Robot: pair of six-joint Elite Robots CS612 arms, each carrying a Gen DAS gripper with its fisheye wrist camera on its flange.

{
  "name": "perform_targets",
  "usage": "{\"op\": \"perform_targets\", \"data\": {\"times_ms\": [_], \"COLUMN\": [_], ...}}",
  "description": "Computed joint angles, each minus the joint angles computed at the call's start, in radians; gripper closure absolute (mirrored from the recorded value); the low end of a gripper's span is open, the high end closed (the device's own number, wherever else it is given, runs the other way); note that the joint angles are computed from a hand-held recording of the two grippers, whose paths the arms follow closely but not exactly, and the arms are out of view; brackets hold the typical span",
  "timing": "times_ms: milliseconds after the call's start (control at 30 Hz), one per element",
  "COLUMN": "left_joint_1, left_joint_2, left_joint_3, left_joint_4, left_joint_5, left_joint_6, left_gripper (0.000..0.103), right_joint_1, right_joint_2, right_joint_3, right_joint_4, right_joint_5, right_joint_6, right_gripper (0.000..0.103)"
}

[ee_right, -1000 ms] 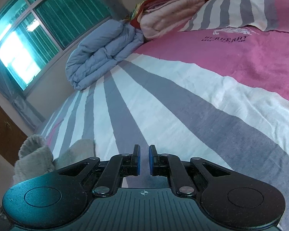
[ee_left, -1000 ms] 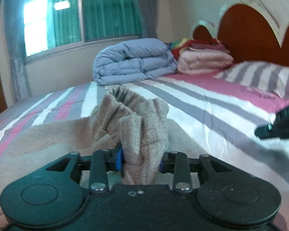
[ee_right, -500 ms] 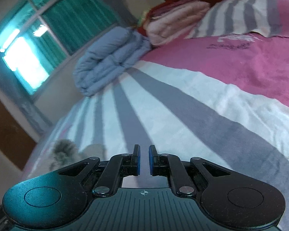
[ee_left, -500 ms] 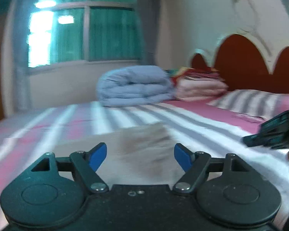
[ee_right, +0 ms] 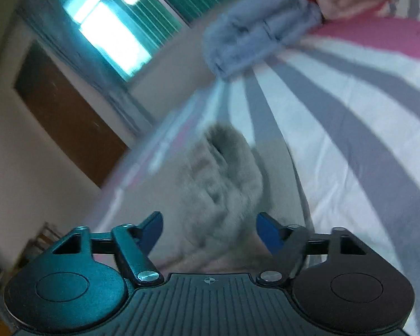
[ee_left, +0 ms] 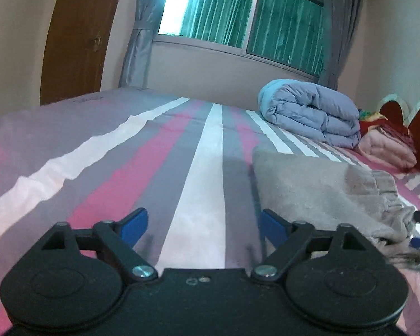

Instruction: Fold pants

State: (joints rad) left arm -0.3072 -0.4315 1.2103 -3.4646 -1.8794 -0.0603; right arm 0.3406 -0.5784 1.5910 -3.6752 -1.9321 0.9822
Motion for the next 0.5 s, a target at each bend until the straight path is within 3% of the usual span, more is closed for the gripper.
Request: {"op": "perform_targets", "data": {"times_ms": [67,167,200,233,267,367,400,467,500], "left_joint_1": [0.002,0.012,0.021,0.024,0.028,0.038,0.039,0.038,0.037], "left_joint_2": [0.001,0.009,0.010,0.014,0.016,0.022,0.024,0.025,0.024], "left_joint_3": [-0.005,-0.022,-0.018,-0.021,-0.025,-0.034,-0.036,-0.040,-0.041], "left_joint_4": [0.027,0.046,0.043,0.043,0.044,0.043,0.041,0.046,0.052], "left_joint_5": [-0.006,-0.016,-0.022,-0.019,-0.018,-0.020,-0.017,-0.010,-0.011], "left_joint_6": [-0.004,-0.024,-0.040,-0.065,-0.095,-0.167,-0.175,-0.176,-0.171], "left_gripper": [0.020,0.020,0.020,0.020,0.020,0.020,0.020,0.020,0.020], "right_joint_1": [-0.013,-0.020,-0.026,-0.027,-0.028,-0.025,-0.019,-0.018,-0.025], "right_joint_2": [0.013,0.030,0.033,0.033,0.037,0.050,0.050,0.038,0.027], "right_joint_3": [-0.016,-0.048,-0.060,-0.071,-0.078,-0.071,-0.066,-0.036,-0.012], "right_joint_4": [0.010,0.020,0.040,0.067,0.053,-0.163,-0.188,-0.112,-0.030], "right_joint_5": [0.049,0.048,0.065,0.064,0.060,0.029,-0.004,-0.056,-0.057], "right_joint_6": [0.037,0.058,0.069,0.065,0.052,0.062,0.053,0.087,0.167], "right_gripper": [0.031,0.031,0.040,0.061,0.070,0.073,0.073,0.073,0.073]}}
